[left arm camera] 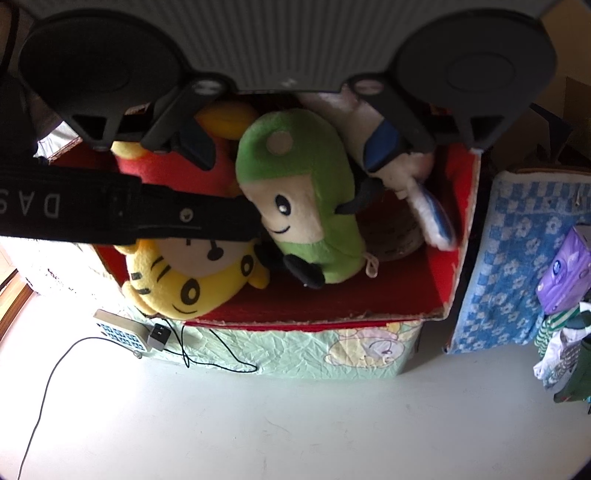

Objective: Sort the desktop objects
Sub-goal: 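Open the right gripper to release the green plush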

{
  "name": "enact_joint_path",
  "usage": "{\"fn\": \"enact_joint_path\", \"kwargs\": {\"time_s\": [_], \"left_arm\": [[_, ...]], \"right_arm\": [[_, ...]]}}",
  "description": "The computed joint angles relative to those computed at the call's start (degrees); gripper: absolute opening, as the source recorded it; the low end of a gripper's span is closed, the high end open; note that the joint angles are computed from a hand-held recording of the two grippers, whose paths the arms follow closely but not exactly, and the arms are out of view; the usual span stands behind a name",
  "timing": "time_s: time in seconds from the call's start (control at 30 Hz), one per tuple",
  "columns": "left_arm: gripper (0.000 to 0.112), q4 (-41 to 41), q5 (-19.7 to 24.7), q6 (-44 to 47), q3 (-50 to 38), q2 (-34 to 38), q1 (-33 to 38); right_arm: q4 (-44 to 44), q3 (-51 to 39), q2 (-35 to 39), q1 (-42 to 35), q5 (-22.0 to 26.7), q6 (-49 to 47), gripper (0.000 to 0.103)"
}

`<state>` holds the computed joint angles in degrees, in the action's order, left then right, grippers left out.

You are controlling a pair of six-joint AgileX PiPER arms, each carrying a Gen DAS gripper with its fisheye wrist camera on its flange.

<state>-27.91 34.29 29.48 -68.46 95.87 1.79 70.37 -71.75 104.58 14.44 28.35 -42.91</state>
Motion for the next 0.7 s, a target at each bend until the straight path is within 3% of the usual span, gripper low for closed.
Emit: {"fn": "enact_joint_path", "kwargs": {"time_s": [0.1,0.37,0.7], "left_arm": [[0.088,-0.9,0.6,0.6,0.3,-0.5,0.5],[0.088,5.8,0.4,-6.6,0.0,-1.1,-1.6],[0.089,20.1,-0.7,-22.1,1.1,-3.0,-6.1]], "right_arm": [[-0.3,0.9,-0.6,-0.3,-0.7,1.1,0.051],[1.6,4.4,-3.1,-0.1,-2.9,-1.0,0.049],[21.3,13.6,-8.2,-1.9,-3.0,-22.0,0.049]]}}
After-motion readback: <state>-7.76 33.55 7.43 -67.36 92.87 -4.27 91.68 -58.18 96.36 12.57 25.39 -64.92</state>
